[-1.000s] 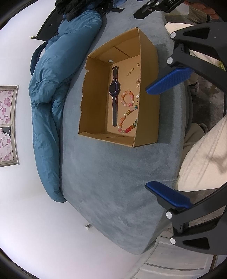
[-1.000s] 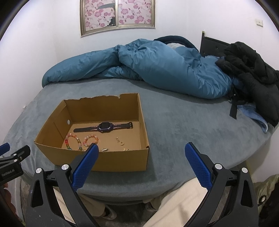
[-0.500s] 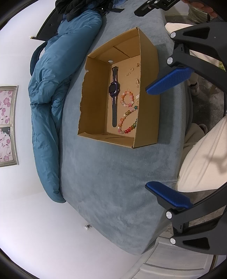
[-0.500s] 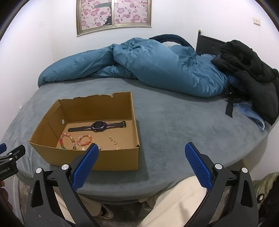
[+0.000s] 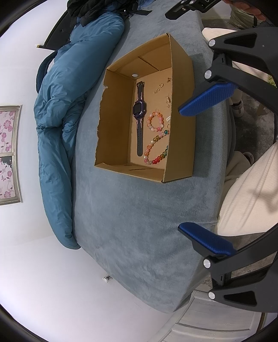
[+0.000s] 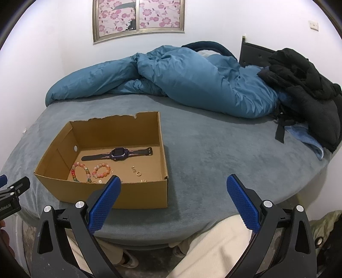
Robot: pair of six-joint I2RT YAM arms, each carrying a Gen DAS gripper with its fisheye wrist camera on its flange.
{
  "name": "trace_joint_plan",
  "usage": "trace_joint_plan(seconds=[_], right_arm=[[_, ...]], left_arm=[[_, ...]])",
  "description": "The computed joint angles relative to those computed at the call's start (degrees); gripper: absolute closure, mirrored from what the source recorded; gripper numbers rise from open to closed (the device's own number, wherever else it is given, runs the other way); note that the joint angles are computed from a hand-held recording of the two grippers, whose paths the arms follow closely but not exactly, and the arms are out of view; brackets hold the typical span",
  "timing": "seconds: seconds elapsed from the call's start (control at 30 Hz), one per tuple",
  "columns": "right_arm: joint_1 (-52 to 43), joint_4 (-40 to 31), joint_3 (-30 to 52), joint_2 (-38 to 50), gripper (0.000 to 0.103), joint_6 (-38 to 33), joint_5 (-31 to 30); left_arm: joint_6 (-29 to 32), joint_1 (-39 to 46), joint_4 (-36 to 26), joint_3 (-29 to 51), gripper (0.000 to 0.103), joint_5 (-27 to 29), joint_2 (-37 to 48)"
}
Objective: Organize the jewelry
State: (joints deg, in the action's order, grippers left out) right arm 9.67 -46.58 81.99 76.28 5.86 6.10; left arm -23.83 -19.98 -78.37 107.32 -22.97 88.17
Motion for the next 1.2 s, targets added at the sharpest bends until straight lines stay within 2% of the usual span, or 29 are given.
trace_joint_plan(seconds=[1.2], right_arm=[[0.58, -0.25, 0.55, 0.18, 0.008, 0.20, 0.38]], left_arm=[[-0.50, -0.73, 0.37, -0.69, 0.006, -0.14, -0.34]])
